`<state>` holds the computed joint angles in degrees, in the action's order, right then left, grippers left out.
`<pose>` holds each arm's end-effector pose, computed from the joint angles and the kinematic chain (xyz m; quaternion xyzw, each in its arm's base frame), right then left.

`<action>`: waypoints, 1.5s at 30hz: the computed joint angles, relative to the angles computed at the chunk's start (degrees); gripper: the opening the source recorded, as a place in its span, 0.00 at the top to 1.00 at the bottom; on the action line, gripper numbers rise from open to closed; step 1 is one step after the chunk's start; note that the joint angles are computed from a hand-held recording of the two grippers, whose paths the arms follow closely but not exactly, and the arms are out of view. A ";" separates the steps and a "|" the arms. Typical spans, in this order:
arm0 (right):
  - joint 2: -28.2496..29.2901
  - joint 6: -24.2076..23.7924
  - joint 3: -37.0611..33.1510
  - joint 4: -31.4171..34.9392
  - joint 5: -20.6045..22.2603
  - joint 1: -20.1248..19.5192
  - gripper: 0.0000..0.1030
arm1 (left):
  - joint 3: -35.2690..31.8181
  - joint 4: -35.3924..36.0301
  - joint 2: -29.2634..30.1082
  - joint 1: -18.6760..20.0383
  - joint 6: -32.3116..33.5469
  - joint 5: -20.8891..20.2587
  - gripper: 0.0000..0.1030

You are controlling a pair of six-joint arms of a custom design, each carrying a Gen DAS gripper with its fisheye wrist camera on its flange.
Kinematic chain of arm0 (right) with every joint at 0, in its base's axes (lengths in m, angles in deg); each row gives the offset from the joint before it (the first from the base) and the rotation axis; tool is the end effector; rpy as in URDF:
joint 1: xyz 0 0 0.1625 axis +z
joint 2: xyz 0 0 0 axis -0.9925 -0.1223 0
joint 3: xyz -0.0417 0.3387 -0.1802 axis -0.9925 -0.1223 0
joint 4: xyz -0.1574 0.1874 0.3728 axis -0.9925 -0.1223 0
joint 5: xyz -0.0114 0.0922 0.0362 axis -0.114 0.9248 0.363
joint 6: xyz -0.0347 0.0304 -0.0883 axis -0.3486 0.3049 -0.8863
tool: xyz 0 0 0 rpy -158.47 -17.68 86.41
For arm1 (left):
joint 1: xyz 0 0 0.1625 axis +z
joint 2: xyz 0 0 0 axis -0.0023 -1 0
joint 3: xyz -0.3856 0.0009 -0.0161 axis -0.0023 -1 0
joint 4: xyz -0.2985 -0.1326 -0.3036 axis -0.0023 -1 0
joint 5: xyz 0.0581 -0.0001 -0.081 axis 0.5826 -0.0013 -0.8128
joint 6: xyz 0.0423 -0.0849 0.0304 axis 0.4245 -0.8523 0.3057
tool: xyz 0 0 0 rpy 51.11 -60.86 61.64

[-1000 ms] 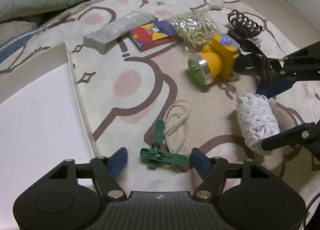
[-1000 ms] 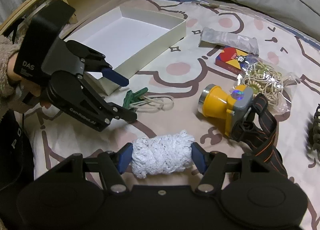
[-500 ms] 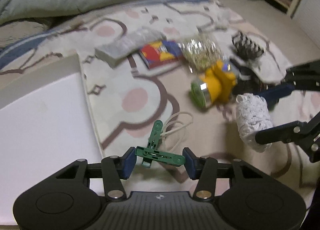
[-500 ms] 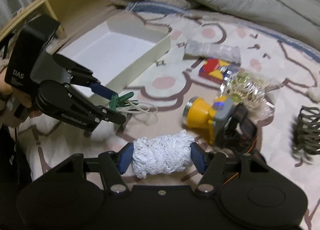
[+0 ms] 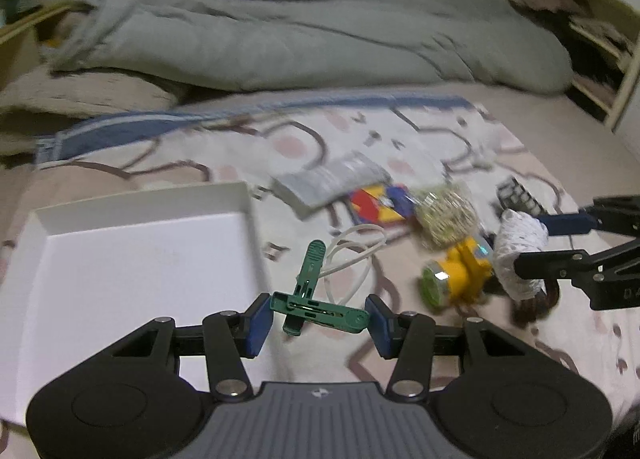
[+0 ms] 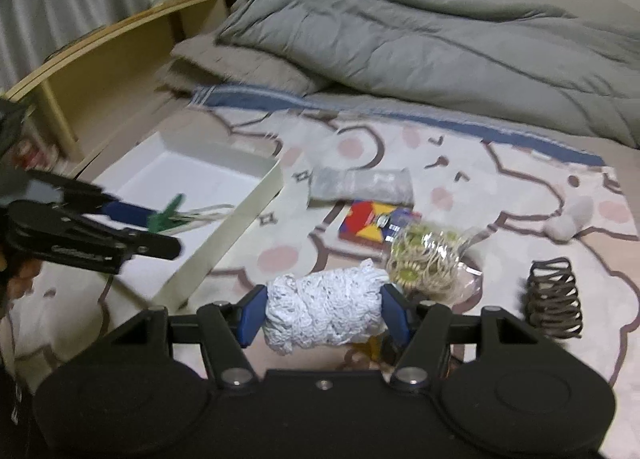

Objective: Organize objects
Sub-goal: 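Carry the clothespin and white roll into the white tray with both tools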

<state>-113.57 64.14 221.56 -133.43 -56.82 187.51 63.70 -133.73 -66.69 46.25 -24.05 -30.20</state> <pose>0.1801 -0.4127 0.2564 0.0949 -0.8706 0.3721 0.3075 -0.2830 -0.5543 0.1556 0.4248 0.8673 -0.1582 0.2058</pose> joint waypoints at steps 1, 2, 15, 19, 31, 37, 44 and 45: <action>0.67 0.44 -0.57 -0.31 -0.54 0.35 0.40 | 0.13 -0.72 -0.41 0.14 -0.04 0.76 0.50; 1.49 0.83 -1.29 -0.53 -0.86 0.62 0.40 | 0.27 -1.48 -0.87 0.32 -0.21 1.76 0.50; 16.50 1.57 -13.34 -1.43 -0.33 5.10 0.39 | -1.23 -6.59 -4.23 4.89 -1.66 11.05 0.50; 21.73 3.19 -17.56 -1.15 0.49 6.22 0.39 | -2.30 -7.12 -4.54 6.60 -3.10 12.41 0.50; 35.98 11.42 -31.45 1.30 3.62 8.09 0.40 | -4.95 -6.68 -4.36 9.56 -4.31 18.91 0.50; 39.76 17.56 -35.41 4.83 4.72 7.74 0.39 | -6.87 -3.43 -3.56 11.28 -3.47 21.05 0.50; 42.27 23.91 -38.02 8.04 6.60 7.35 0.39 | -7.33 -1.79 -2.61 11.66 -0.02 22.20 0.50; 42.57 24.25 -38.40 8.29 6.68 7.39 0.39 | -7.19 -2.01 -2.59 11.61 0.34 22.43 0.50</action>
